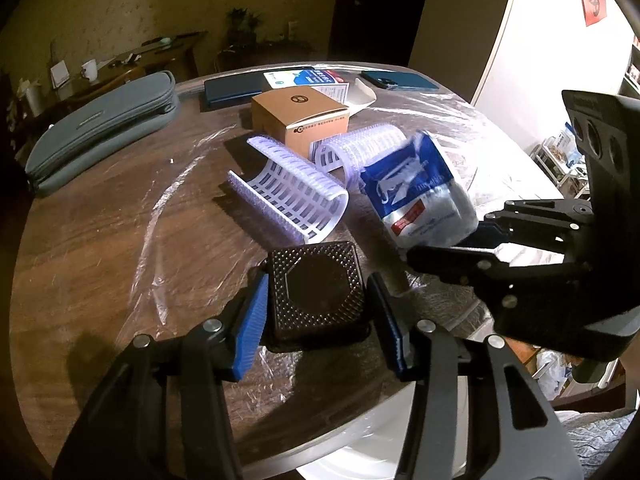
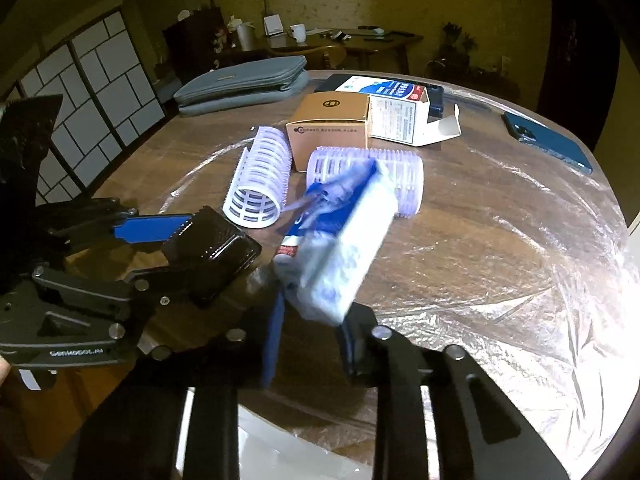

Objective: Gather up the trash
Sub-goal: 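Lift and carry the wipes packet and black pad over the white bin with both tools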

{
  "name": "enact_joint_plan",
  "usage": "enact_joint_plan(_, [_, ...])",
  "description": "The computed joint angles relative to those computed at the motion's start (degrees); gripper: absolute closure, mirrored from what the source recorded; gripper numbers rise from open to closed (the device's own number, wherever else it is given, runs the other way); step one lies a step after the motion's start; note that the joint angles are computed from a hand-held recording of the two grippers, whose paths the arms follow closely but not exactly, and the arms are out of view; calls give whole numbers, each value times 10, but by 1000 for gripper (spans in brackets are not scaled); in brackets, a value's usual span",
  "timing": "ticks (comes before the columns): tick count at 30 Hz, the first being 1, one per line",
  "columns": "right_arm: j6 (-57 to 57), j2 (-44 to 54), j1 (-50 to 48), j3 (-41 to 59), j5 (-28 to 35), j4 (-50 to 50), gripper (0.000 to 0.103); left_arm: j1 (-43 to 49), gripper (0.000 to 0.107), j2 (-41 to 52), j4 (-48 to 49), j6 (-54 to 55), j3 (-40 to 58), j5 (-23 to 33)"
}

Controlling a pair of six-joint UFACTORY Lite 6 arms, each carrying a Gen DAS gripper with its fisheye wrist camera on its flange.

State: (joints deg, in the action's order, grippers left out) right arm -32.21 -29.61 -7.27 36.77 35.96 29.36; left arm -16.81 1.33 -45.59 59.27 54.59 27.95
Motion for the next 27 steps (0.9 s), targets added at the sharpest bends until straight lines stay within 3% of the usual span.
enact_joint_plan(9, [-102,-32,-70,-11,62,79,85,8,59,-10,-15,10,-9,6])
enact_joint_plan(10, [-110,-27,-73,-9,69,85,83,8,59,-10,-15,10,-9,6])
enact_joint_plan(12, [-101,-17,-75,-3,72,86,62,7,59,-8,-12,5,-7,6])
enact_joint_plan(13, [-106,-14,-86,-2,77,103,45,7,59,-9,-12,6,-7,5])
enact_joint_plan(19, [-109,21,-84,20,60,134,45,6,59,-10,-15,7,-10,0])
enact_joint_plan(22, [-122,55,-92,37,64,168,49,6,59,-12,-17,7,-12,-2])
enact_joint_plan(25, [-123,77,-88,50,58,182,75,5,59,-13,-17,5,-14,-5])
enact_joint_plan(27, [-138,92,-95,55,68,204,83,2,59,-15,-15,3,-16,-9])
